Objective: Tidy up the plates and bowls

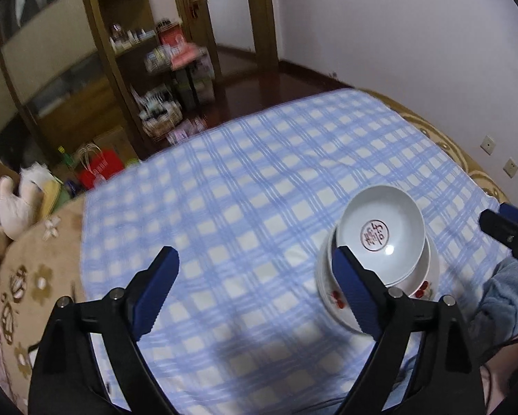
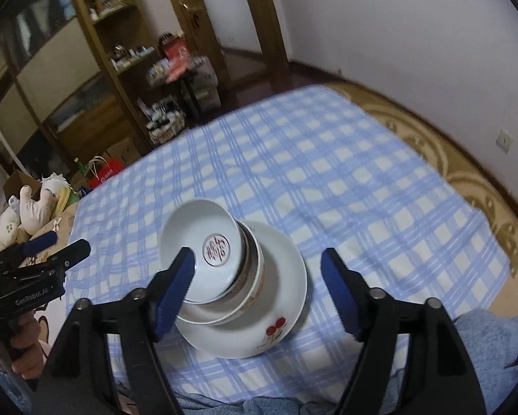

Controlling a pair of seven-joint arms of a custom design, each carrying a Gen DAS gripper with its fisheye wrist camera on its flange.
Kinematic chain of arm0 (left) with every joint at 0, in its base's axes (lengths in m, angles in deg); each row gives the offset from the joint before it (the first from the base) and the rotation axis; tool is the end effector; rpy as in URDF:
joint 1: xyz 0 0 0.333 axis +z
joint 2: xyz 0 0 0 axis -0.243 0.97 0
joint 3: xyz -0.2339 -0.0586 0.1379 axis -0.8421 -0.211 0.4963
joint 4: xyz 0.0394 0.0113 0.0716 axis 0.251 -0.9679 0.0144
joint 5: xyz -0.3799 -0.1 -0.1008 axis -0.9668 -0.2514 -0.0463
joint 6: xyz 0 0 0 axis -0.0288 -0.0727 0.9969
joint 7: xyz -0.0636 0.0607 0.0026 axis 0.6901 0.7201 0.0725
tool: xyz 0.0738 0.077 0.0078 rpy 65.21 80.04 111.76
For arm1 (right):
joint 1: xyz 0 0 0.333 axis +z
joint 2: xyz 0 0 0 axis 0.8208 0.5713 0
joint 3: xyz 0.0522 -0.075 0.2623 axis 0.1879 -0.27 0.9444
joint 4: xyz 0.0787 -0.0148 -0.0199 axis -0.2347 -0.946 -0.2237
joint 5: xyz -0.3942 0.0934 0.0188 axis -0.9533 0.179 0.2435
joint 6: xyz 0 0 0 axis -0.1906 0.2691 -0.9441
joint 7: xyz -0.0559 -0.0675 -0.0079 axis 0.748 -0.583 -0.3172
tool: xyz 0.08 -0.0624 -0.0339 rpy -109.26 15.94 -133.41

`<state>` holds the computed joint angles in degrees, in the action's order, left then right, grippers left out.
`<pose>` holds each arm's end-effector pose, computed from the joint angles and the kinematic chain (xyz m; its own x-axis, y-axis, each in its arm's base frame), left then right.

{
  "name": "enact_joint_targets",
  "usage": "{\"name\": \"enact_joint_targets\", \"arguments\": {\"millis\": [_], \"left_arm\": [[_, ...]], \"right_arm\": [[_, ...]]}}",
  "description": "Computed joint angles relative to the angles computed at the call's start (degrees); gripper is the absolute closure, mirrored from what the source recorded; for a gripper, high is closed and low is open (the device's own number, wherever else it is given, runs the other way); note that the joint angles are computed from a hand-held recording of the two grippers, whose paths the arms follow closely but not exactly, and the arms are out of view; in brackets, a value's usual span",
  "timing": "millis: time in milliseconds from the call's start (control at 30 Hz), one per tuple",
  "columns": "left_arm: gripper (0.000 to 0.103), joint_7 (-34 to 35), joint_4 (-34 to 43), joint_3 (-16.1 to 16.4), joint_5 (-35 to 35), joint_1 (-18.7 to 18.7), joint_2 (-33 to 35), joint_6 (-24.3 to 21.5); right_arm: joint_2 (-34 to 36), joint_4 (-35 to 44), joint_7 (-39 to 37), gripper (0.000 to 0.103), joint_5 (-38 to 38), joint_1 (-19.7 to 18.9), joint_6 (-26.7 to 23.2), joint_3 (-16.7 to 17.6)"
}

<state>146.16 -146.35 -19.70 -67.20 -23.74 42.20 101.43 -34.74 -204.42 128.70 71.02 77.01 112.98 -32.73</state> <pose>0.4638 -0.2683 0.6235 -0.1464 -0.9812 -0.1256 -0.7282 0.1928 -0.6577 0.4599 0.2978 0.6153 -0.0422 -0.9742 -0.2217 -0.7289 0.1817 -0.6601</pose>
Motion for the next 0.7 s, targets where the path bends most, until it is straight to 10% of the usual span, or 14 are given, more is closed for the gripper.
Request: {"name": "enact_joint_targets", "arguments": {"millis": [233, 700], "left_arm": [[0.011, -2.1, -8.6, -1.0, 2.7, 2.2, -9.3, 6.3], [0.008, -9.1, -20.8, -7.0, 2.8, 9.6, -21.1, 16.5]], "right_arm": [[-4.6, -2.8, 5.2, 0.000, -8.9, -1.1, 2.1, 3.4], [-10.3, -7.2, 16.6, 0.000, -21.0, -3.6, 3.5, 8.2]]}}
